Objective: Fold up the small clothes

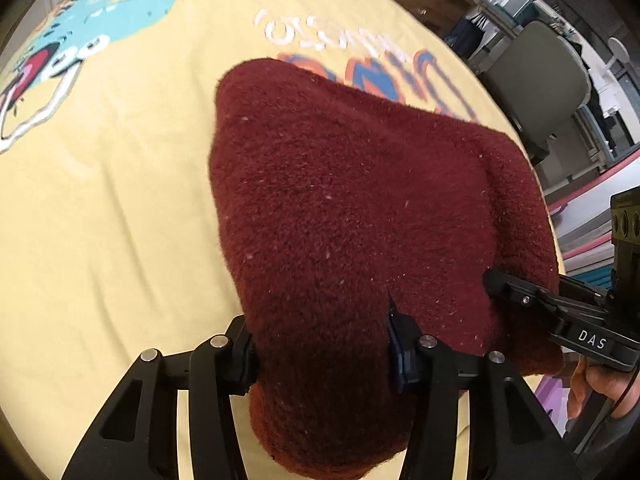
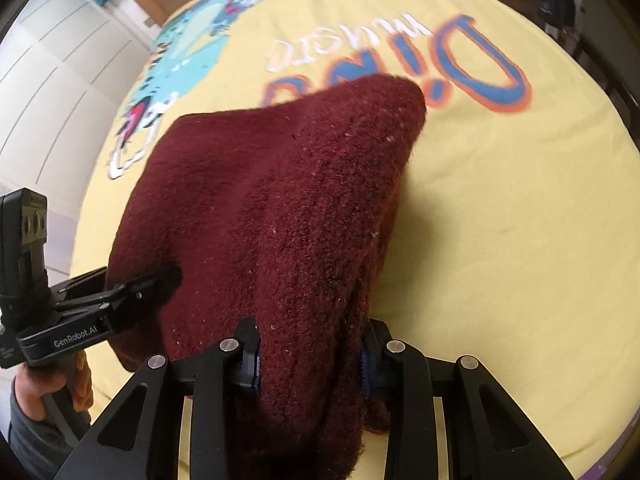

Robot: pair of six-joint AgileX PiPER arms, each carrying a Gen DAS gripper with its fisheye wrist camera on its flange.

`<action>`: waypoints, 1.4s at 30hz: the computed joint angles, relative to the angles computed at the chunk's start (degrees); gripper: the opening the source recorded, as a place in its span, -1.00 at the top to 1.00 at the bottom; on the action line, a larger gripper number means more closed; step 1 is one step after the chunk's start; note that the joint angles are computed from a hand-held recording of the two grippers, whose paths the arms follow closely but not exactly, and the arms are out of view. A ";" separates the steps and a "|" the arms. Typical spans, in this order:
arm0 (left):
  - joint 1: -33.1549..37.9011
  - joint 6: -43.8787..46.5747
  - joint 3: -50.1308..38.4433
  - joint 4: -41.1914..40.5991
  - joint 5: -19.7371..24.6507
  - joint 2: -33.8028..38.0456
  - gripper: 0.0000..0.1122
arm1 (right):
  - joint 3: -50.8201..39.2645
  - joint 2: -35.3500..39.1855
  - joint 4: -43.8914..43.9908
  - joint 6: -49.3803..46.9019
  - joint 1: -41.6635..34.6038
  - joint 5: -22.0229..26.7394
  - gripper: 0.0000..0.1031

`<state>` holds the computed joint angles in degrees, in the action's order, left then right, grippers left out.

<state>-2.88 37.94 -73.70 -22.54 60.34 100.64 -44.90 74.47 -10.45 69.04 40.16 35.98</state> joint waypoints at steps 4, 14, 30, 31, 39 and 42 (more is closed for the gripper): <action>5.31 4.72 -1.85 -1.65 4.02 -2.81 0.21 | -10.92 7.50 -3.75 3.14 4.20 2.63 0.35; 22.80 17.86 -4.64 -3.48 9.16 -4.94 0.21 | -29.25 23.64 -6.47 3.24 10.30 7.70 0.35; 28.03 17.89 1.72 2.32 -0.43 -1.41 -0.45 | -26.76 25.48 -7.84 9.82 12.73 8.30 -0.31; 28.76 18.76 1.10 1.81 0.53 -1.66 -0.45 | -27.45 24.96 -9.66 11.14 13.75 9.90 -0.51; 31.36 23.86 -2.25 -2.39 5.45 -2.95 -0.82 | -30.15 25.79 -13.73 12.85 18.24 16.13 -0.64; 30.52 23.40 -0.83 -1.88 3.78 -3.53 -0.82 | -28.17 26.50 -14.50 14.59 18.23 15.08 -0.65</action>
<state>27.64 61.34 -74.53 -24.43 64.13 97.11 -73.07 100.97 -24.95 83.63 58.39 51.06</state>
